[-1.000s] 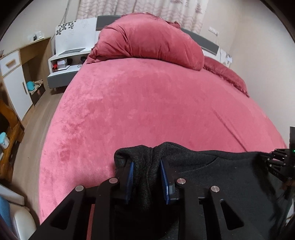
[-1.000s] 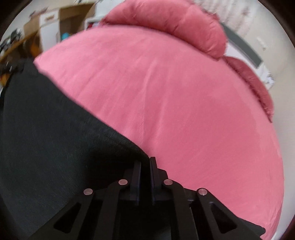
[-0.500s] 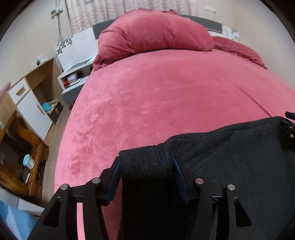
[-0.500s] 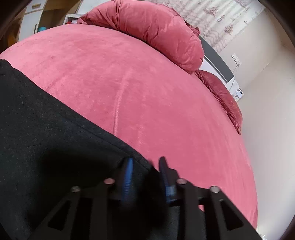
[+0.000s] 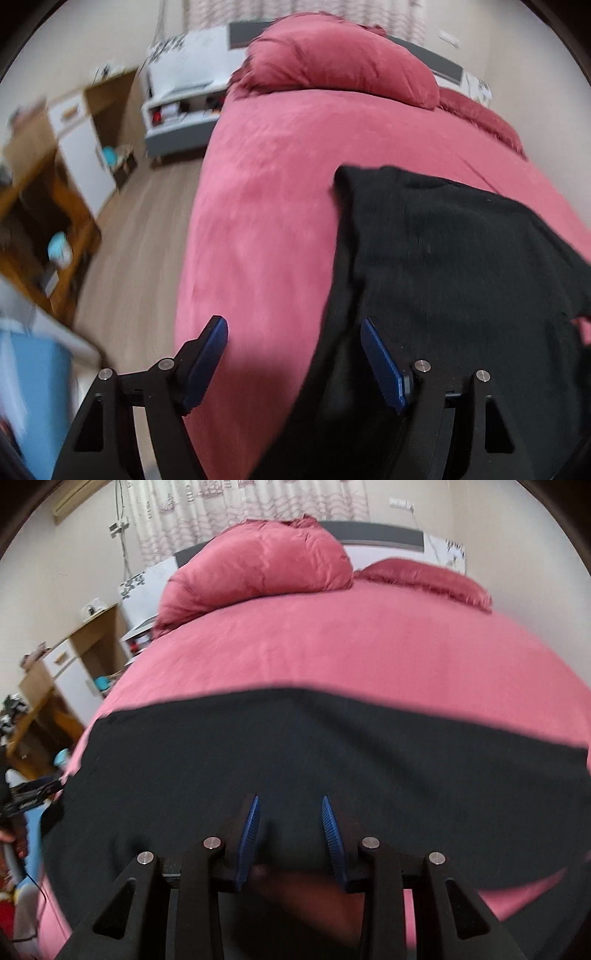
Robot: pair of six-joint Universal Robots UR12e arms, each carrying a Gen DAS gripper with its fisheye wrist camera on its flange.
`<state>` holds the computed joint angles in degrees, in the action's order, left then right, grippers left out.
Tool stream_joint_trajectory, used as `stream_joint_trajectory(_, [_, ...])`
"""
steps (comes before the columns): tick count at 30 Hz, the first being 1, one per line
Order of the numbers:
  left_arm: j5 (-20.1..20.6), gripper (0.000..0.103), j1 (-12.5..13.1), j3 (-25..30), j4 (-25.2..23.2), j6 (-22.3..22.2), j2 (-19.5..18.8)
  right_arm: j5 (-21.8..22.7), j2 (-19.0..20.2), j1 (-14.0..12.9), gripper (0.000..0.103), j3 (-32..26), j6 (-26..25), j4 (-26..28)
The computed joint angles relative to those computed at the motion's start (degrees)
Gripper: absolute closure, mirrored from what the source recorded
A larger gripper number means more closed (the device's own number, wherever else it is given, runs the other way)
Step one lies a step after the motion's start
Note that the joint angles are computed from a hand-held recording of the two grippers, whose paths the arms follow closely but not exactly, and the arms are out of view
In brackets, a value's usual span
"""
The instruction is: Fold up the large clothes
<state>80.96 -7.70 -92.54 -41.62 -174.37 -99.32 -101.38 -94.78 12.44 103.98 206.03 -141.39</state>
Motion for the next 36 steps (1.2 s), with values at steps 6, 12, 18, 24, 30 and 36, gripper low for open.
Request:
stream_joint_trajectory(6, [-9.6, 0.021, 4.2, -7.6, 0.3, -7.4, 5.6, 4.7, -4.2, 4.4, 0.066, 6.7, 11.6, -4.4])
stream_joint_trajectory(12, [-12.3, 0.023, 4.1, -9.6, 1.6, -7.1, 7.0, 18.8, -5.1, 7.2, 0.066, 13.4, 23.2, -18.1])
stream_joint_trajectory(18, [-5.4, 0.021, 1.3, -9.1, 8.0, -2.3, 5.7, 29.9, -4.2, 8.7, 0.066, 15.1, 27.8, -19.5])
stream_joint_trajectory(24, [-5.9, 0.057, -0.1, -5.7, 1.0, 3.4, 3.4, 25.5, -3.9, 8.8, 0.066, 16.1, 34.8, -18.9])
stream_joint_trajectory(30, [-8.2, 0.092, 0.0, -2.3, -1.0, 0.9, 3.3, 12.2, -1.8, 11.9, 0.091, 14.4, 28.0, -22.7])
stream_joint_trajectory(36, [-14.0, 0.093, 2.5, 0.3, -3.1, -3.1, 4.3, 5.4, -4.1, 14.7, 0.096, 15.0, 22.7, -29.9])
